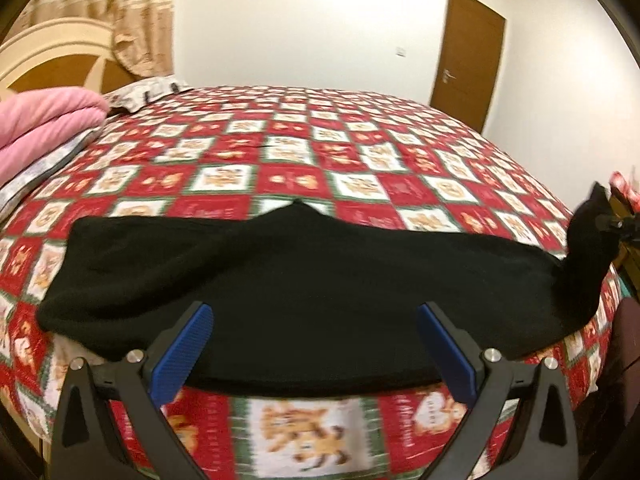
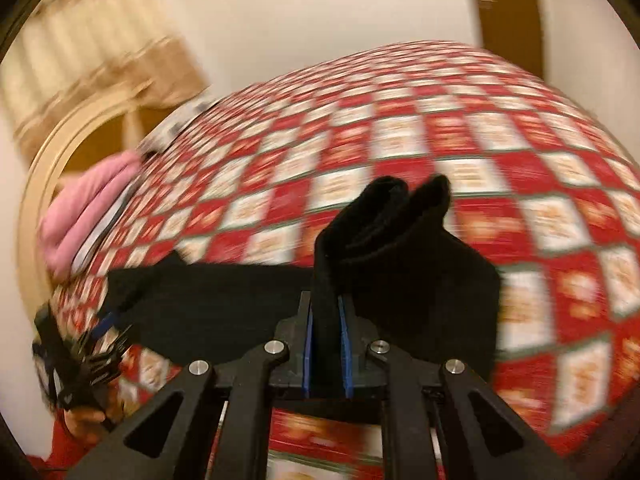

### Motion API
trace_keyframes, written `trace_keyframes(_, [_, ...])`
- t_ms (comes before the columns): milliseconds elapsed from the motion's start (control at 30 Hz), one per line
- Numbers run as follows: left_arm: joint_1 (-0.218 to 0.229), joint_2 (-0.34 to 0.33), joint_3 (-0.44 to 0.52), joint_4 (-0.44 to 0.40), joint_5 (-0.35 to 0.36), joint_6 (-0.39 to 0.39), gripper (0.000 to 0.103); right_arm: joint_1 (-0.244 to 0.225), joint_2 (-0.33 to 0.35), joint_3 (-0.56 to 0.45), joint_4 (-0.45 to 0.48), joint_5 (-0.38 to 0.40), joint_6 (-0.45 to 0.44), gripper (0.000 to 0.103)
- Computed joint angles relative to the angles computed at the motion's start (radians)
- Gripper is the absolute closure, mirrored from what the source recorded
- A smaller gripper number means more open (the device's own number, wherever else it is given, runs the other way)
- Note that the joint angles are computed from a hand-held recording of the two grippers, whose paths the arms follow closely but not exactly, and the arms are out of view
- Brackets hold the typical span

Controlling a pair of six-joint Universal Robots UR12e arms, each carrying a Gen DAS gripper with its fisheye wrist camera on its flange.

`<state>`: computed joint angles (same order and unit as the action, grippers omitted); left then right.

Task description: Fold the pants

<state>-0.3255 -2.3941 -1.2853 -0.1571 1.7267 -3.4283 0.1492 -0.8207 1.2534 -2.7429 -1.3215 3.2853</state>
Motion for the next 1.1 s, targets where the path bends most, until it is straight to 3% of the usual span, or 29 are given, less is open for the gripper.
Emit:
trace_keyframes(200, [0.021,0.026,-0.054,0.016,0.015,-0.03,0.0,0.099,0.138,-0.158,0.103,-0.021,-0.099,0.087])
trace_keyframes(267, [0.025,0.031,-0.067,0.015,0.032,-0.032,0.0,0.115,0.155,-0.161,0.109,-0.011,-0.11,0.068])
trace_keyframes(300, [0.027,0.034,-0.072,0.017,0.036,-0.033,0.0,0.116,0.152,-0.143,0.062,0.005,-0.106,0.058])
trace_keyframes(333, [0.029,0.036,-0.078,0.017,0.038,-0.035,0.0,0.112,0.145,-0.12,0.017,0.035,-0.1,0.04])
trace_keyframes(367, [0.032,0.038,-0.082,0.017,0.038,-0.038,0.0,0.104,0.139,-0.096,-0.044,0.105,-0.082,0.034])
trace_keyframes(500, [0.039,0.033,-0.08,0.006,0.027,-0.052,0.0,0.061,0.117,-0.028,-0.213,0.333,0.024,0.034])
trace_keyframes(533, [0.039,0.031,-0.076,0.003,0.021,-0.054,0.0,0.056,0.116,-0.018,-0.259,0.346,0.048,0.034])
trace_keyframes(567, [0.039,0.029,-0.074,0.002,0.016,-0.052,0.0,0.05,0.103,0.005,-0.311,0.318,0.066,0.034])
trace_keyframes(633, [0.037,0.023,-0.065,-0.001,0.004,-0.043,0.0,0.055,0.088,0.02,-0.319,0.216,0.071,0.035])
trace_keyframes(733, [0.032,0.016,-0.053,-0.012,-0.012,-0.029,0.0,0.043,0.089,0.013,-0.278,0.144,0.118,0.07])
trace_keyframes(800, [0.027,0.013,-0.047,-0.019,-0.02,-0.019,0.0,0.045,0.104,0.001,-0.248,0.134,0.142,0.071])
trace_keyframes(933, [0.021,0.013,-0.04,-0.031,-0.015,0.008,0.0,0.07,0.133,-0.025,-0.127,0.161,0.053,0.07])
trace_keyframes(1000, [0.019,0.014,-0.038,-0.034,-0.011,0.016,0.0,0.081,0.132,-0.014,-0.154,0.127,0.036,0.07])
trace_keyframes(1100, [0.016,0.011,-0.03,-0.032,-0.015,0.032,0.0,0.062,0.133,-0.031,-0.127,0.213,0.052,0.069])
